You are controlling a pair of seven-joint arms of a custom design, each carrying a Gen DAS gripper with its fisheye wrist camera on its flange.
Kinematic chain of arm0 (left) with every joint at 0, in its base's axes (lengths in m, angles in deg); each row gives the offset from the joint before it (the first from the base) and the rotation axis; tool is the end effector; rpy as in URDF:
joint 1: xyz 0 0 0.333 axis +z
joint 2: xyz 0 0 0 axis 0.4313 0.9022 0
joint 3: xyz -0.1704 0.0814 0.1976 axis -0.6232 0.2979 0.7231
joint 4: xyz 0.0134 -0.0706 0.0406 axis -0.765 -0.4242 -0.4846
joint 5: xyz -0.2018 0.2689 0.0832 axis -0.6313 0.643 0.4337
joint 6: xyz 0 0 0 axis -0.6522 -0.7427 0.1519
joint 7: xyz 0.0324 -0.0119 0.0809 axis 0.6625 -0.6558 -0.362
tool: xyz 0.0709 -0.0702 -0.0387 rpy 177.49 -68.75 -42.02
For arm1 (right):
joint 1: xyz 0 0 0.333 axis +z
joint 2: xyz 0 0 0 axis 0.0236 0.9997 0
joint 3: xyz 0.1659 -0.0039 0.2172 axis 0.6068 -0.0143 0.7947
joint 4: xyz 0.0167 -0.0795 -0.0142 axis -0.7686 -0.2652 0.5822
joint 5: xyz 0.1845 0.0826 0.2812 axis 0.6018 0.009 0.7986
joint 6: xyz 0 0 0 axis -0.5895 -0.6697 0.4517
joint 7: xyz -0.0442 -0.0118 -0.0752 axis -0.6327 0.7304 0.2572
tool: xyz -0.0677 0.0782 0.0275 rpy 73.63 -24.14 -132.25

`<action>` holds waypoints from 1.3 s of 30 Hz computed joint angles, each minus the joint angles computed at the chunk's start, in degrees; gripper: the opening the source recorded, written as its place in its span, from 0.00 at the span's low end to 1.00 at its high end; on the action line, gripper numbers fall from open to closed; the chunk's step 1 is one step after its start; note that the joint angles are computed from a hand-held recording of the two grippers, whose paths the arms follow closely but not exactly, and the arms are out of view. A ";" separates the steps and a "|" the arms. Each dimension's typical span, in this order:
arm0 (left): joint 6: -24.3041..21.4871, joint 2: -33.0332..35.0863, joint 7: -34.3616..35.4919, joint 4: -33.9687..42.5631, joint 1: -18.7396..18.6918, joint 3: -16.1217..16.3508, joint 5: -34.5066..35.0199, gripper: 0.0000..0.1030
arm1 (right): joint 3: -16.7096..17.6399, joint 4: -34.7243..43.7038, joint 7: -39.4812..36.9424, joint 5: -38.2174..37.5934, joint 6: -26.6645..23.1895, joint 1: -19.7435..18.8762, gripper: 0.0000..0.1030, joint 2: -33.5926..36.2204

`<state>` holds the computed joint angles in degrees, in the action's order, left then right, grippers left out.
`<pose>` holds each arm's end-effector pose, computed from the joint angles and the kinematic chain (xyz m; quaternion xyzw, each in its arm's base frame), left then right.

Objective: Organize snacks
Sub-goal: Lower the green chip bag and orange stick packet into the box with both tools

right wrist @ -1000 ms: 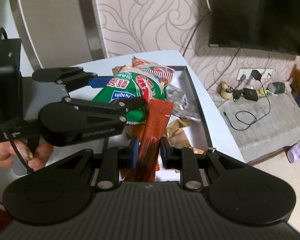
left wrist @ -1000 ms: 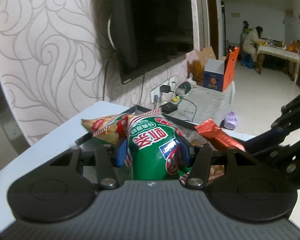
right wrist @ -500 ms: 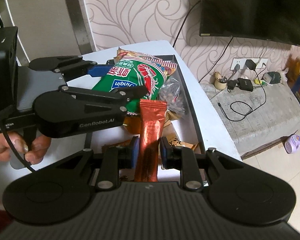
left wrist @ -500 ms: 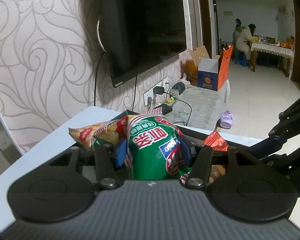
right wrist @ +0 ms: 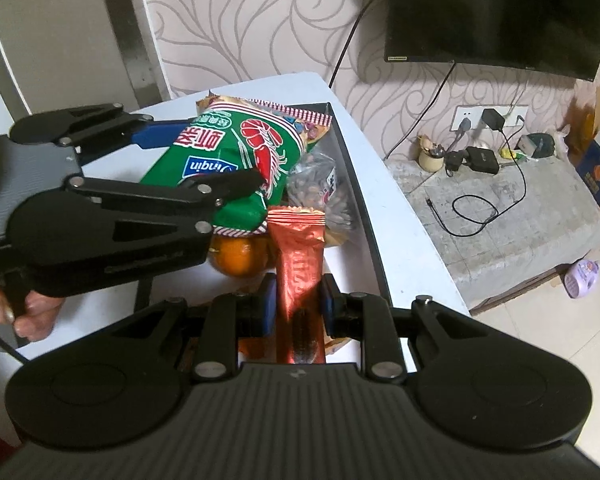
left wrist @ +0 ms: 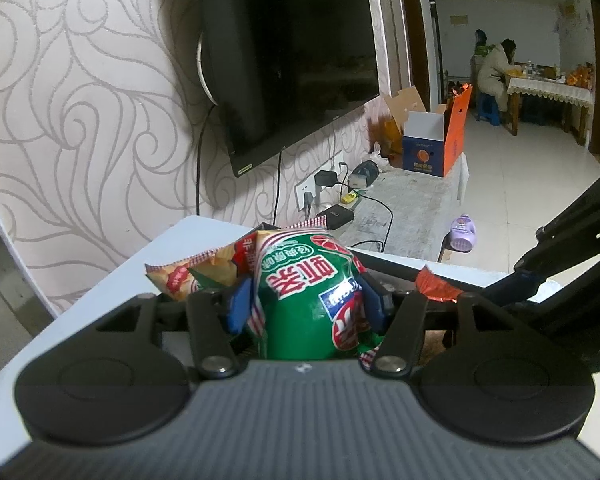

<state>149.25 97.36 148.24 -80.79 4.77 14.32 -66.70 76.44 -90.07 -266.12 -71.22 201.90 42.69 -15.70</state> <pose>0.6076 -0.4357 0.4240 -0.0936 0.8567 -0.4887 0.1363 0.4787 0.4161 0.4409 -0.4922 0.7993 -0.2714 0.2128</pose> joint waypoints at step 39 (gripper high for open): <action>6.50 -7.72 2.09 -12.16 2.64 -4.08 -4.68 0.81 | 0.31 0.64 -2.63 -2.50 0.17 1.01 0.42 -0.48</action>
<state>155.76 89.64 150.33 -92.95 7.41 10.24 -71.38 76.75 -89.43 -268.76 -73.72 202.07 43.70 -16.19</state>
